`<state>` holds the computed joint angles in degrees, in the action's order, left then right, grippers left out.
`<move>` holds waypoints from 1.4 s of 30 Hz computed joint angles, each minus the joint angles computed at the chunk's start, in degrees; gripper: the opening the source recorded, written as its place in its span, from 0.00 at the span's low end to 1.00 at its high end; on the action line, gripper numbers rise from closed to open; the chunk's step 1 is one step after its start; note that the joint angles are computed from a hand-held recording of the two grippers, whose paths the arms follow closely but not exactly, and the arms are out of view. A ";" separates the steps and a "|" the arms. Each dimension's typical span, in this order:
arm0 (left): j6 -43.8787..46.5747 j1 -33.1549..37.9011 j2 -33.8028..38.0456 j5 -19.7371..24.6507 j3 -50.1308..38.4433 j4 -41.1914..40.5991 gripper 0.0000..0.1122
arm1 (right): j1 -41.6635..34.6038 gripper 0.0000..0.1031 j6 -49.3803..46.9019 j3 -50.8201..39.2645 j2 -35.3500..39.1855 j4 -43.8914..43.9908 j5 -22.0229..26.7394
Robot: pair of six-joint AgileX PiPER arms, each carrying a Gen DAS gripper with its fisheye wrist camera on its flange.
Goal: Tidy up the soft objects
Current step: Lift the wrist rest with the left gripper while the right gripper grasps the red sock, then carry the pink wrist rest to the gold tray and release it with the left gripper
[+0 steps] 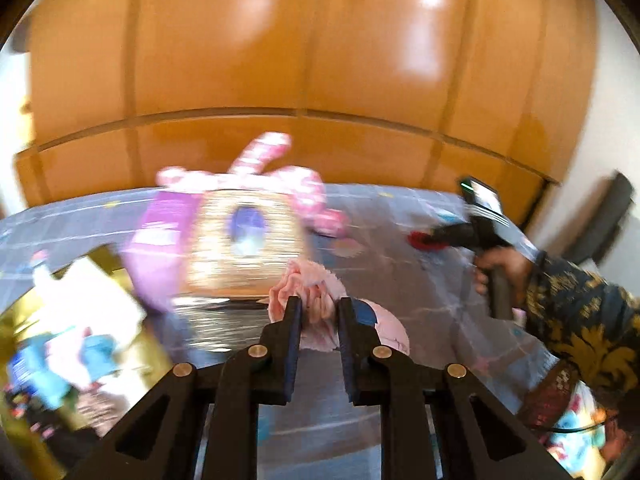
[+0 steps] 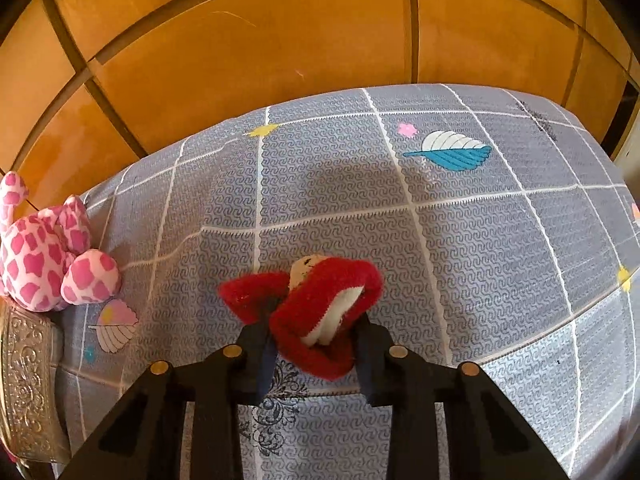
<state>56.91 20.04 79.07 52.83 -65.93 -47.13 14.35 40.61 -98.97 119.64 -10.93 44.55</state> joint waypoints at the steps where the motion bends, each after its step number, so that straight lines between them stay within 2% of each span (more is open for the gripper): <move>1: -0.02 2.66 0.09 -0.39 -0.47 0.17 0.16 | 0.20 0.31 0.31 0.02 -0.04 -0.49 0.10; 10: -1.03 17.05 4.75 -4.63 -4.49 1.40 0.16 | 1.81 0.31 2.22 1.13 -1.00 -4.40 0.72; 16: -3.31 20.88 7.70 -7.77 -5.89 4.07 0.16 | 2.54 0.31 3.80 1.78 -1.24 -6.58 0.84; 21: -6.20 21.05 9.73 -10.91 -5.86 8.16 0.16 | 3.44 0.31 5.15 1.13 -1.03 -8.29 2.62; 25: -10.78 20.43 12.22 -13.63 -6.11 12.93 0.16 | 4.65 0.31 5.42 -2.09 -0.07 -9.43 6.98; 38: -12.71 20.97 14.52 -15.47 -5.59 14.40 0.20 | 8.83 0.30 3.66 -10.31 2.39 -7.96 13.32; 42: -13.48 21.05 15.10 -15.64 -5.82 15.09 0.23 | 9.39 0.30 3.54 -10.48 2.58 -7.30 13.07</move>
